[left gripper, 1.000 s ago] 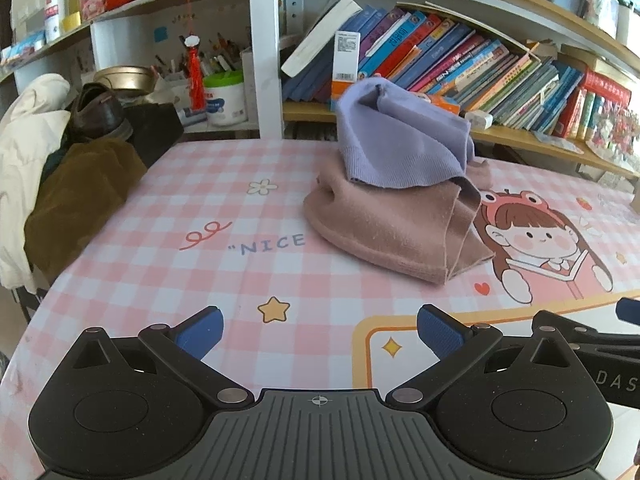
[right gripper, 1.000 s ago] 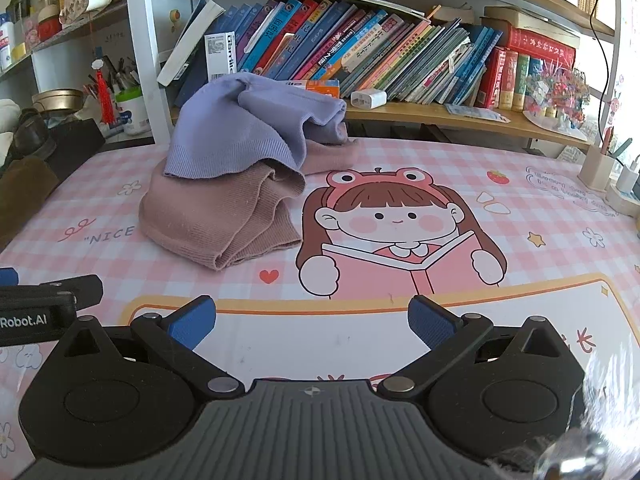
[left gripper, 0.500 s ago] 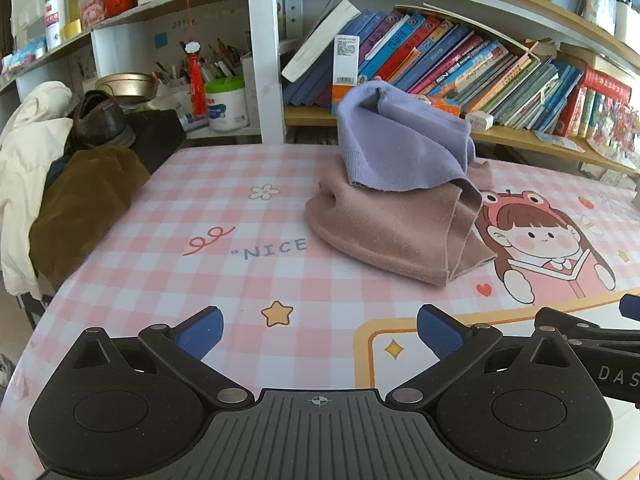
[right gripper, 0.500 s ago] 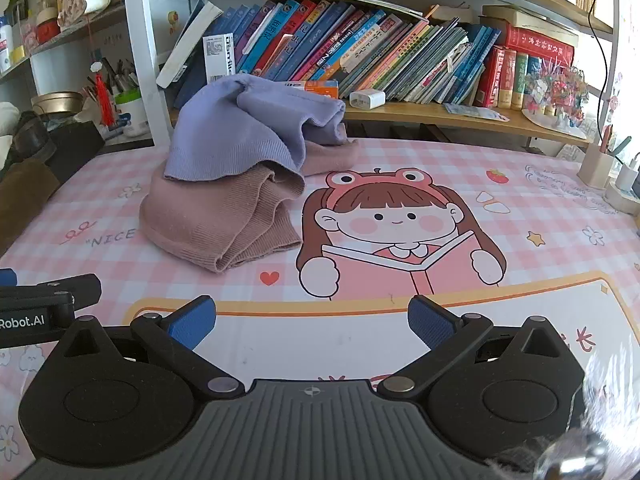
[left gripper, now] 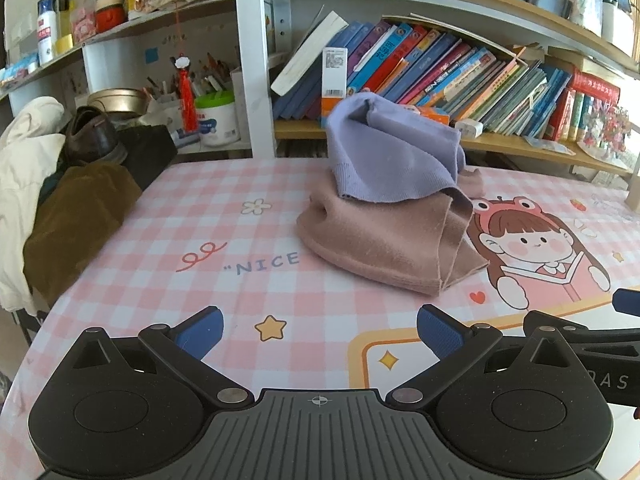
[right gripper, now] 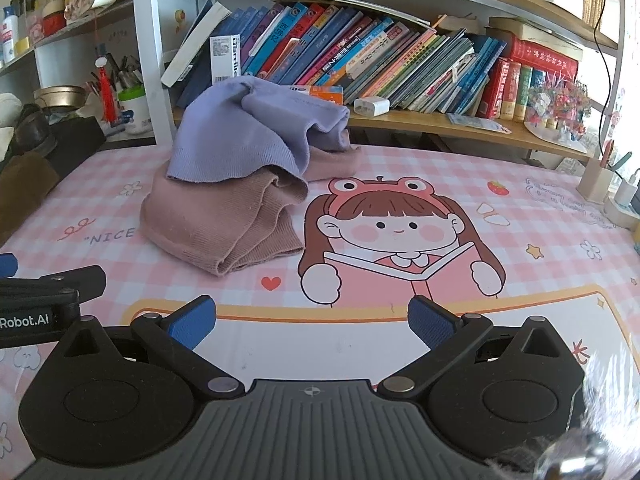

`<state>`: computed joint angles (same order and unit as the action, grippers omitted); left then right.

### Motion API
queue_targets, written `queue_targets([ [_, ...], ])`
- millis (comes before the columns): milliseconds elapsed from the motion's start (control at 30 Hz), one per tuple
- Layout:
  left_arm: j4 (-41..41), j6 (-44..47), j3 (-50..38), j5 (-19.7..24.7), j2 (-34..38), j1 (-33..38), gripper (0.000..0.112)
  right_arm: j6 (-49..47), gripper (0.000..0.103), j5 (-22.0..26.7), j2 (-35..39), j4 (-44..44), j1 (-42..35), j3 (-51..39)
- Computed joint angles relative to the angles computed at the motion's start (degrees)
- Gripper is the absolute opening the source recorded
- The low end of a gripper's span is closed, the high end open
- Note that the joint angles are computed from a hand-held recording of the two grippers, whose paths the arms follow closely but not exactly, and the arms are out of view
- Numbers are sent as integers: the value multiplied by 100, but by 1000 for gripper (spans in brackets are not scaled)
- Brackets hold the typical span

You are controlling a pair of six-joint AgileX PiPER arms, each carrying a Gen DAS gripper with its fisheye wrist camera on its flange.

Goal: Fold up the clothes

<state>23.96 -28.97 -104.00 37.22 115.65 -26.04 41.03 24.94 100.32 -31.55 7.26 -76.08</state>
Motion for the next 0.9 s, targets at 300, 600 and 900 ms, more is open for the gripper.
queue_targets([
  [300, -85, 108, -88, 106, 43, 55, 103, 56, 103, -29, 19, -27, 10, -12],
  [600, -181, 215, -41, 123, 15, 72, 103, 111, 103, 13, 22, -63, 37, -21],
  [900, -404, 306, -87, 241, 31, 135, 103, 271, 103, 26, -36, -184, 67, 53],
])
